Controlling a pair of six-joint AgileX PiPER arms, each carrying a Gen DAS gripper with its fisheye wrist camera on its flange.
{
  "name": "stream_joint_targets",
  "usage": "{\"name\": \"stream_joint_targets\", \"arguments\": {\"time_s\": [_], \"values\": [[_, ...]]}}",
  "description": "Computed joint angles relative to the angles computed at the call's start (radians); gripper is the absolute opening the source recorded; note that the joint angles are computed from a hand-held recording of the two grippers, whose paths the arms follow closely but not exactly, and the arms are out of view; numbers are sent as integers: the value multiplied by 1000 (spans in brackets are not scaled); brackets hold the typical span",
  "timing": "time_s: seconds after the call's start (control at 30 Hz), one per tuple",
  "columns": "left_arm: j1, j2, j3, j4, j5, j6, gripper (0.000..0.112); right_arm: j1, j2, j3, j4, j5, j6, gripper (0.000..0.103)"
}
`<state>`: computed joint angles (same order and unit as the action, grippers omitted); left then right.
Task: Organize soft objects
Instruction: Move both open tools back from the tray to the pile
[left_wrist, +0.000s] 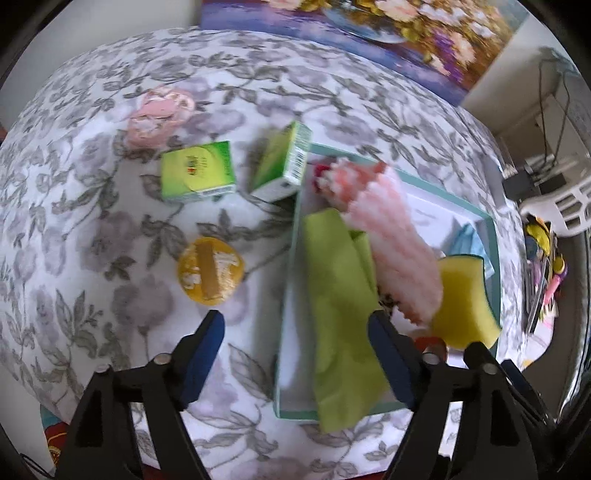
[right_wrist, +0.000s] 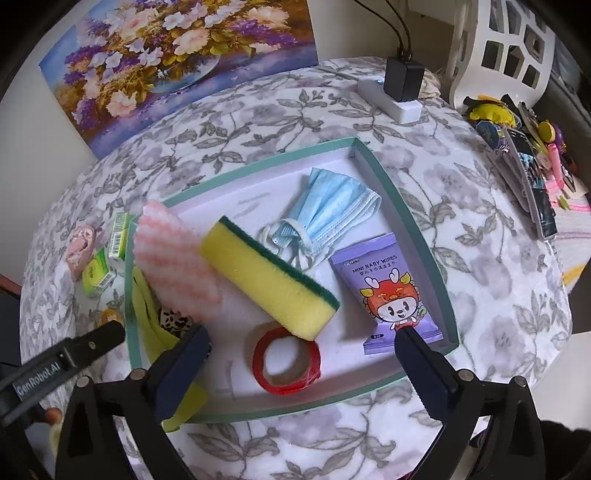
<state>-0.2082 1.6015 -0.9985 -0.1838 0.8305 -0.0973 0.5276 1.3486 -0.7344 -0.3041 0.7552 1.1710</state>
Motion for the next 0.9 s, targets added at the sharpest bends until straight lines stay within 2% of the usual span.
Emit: {"name": "stream_joint_targets", "arguments": {"time_s": [0.37, 0.53, 0.77, 0.9], "values": [[73, -30, 17, 21, -77, -32, 88, 31, 4, -15, -53, 7, 62, 103], [103, -57, 26, 31, -122, -36, 94, 56, 10, -29, -78, 5, 86, 103], [205, -76, 18, -94, -153, 76, 94, 97, 39, -62, -102, 4, 108, 103], [268, -72, 0, -156, -144, 150, 94, 130, 67, -95, -126, 12, 139, 103]]}}
